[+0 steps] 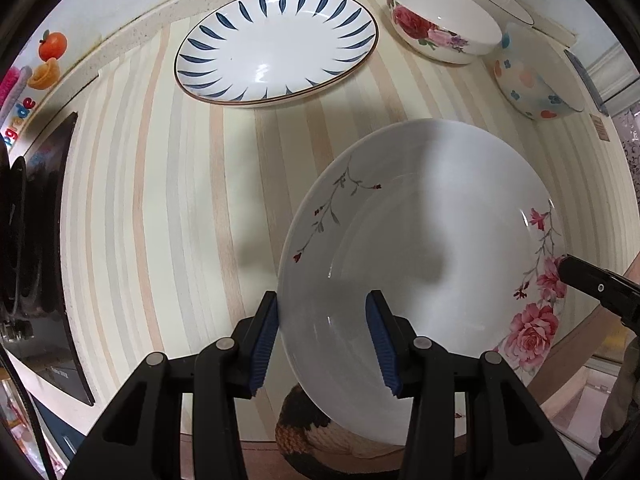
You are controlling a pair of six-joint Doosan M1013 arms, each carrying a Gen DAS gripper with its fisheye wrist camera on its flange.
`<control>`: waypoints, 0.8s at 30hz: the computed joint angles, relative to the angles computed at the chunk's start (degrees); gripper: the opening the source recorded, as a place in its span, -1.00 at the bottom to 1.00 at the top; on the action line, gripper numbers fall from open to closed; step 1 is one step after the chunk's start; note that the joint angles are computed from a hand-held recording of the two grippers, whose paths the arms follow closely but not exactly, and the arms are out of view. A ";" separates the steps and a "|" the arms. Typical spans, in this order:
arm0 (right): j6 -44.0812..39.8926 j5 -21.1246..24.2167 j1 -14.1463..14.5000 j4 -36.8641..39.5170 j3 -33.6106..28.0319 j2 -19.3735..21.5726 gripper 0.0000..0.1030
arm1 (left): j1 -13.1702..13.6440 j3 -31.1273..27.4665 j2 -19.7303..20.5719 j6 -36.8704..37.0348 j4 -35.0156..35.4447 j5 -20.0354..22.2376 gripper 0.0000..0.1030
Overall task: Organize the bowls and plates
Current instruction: 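Lower the pink-flower plate onto the grey-flower plate held by the right tool, then open the left tool and grasp the blue-striped plate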
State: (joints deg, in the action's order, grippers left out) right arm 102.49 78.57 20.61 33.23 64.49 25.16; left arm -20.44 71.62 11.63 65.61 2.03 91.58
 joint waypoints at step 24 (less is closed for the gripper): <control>11.83 12.45 2.23 -0.58 -31.45 15.81 -0.20 | 11.29 -15.99 8.22 1.96 -1.92 4.51 -0.18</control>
State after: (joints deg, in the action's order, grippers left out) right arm 114.32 91.01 22.83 32.65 33.03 40.97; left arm -9.15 55.63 19.85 67.57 0.11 96.09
